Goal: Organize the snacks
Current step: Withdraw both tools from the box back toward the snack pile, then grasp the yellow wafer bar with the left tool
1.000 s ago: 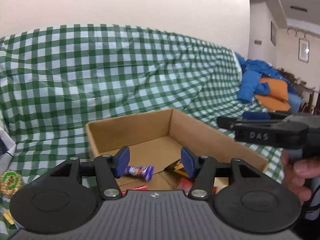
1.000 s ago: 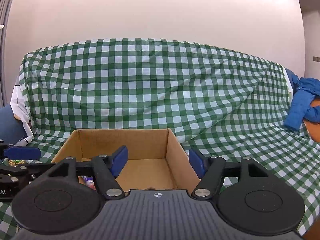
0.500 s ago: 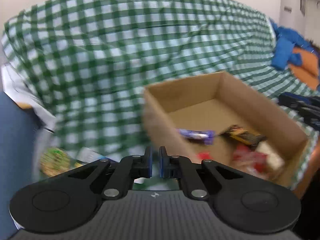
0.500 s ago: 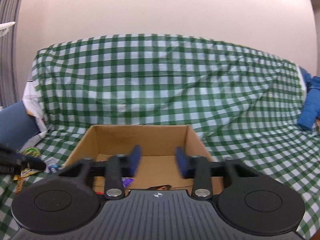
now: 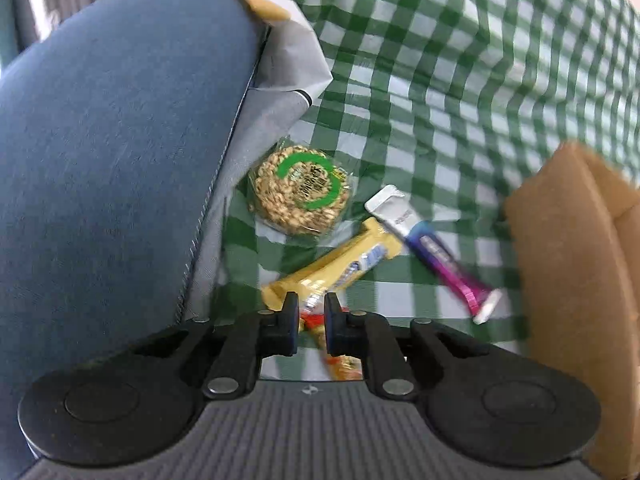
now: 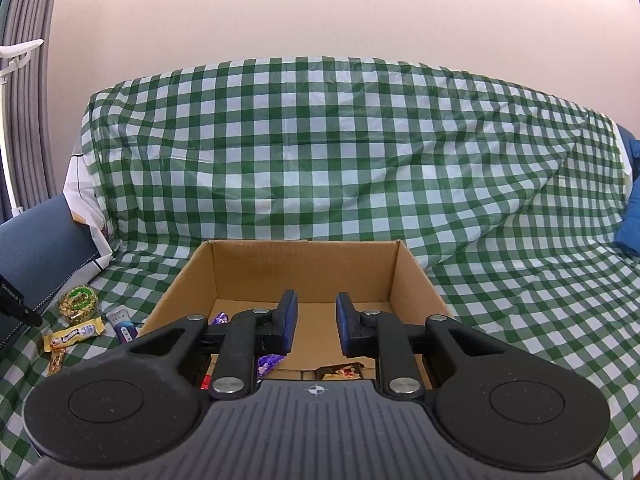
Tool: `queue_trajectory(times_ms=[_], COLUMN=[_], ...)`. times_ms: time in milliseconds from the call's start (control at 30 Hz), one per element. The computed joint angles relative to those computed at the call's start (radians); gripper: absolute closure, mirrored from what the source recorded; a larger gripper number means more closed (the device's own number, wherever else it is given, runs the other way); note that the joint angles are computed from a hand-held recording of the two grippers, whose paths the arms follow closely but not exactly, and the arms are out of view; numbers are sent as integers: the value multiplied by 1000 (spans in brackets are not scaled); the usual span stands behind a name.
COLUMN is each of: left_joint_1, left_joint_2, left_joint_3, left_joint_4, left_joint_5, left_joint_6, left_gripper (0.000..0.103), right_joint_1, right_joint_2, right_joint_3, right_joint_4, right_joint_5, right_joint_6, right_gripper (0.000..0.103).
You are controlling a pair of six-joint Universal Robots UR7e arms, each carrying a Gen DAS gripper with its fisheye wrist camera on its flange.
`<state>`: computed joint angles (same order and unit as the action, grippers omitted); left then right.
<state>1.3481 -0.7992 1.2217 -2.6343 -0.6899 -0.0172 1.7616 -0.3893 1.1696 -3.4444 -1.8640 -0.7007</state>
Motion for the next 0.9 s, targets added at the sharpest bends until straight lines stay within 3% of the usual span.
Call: queue_trajectory(times_ms=[33,100,200,233,267,300,633,667,700,767,900], left_joint_1=[-1,8,11,11,10,8,19,20,21,26,34], left_joint_2=[11,30,54,69,87,100,180,183,182,170,114], left_joint_3=[-11,-42,-56,-72,-92,-102,-171,-175,-176,-183,-157], left_joint_4=[-13,-20,-37,-30,-17,-12,-62,-59,-40,52,169], left_joint_5=[7,-14,-21,-8,14,37,83,79,74,58,-10], left_joint_6=[22,33,57,75,90,106,258,270,265,204,21], left_gripper=[83,64,56,53,40,35,37,43,57,74,84], right_joint_1=[0,2,6,7,8,8,9,11,12,15,18], right_joint_2=[2,7,15,18,21,21,24,28,30,35,37], right_joint_3=[-5,-15,-22,-23,-27,-26,-35,-38,-40,-43,-42], right_joint_4=[10,33,49,52,56,60,115,114,115,117,125], right_joint_5=[-1,-2,3,6,8,11,-9,-15,-19,-22,-14], right_joint_6=[8,31,41,36,33,28,22,20,18,13,-6], right_gripper=[80,80,79,79,78,78,77,77,77,77,77])
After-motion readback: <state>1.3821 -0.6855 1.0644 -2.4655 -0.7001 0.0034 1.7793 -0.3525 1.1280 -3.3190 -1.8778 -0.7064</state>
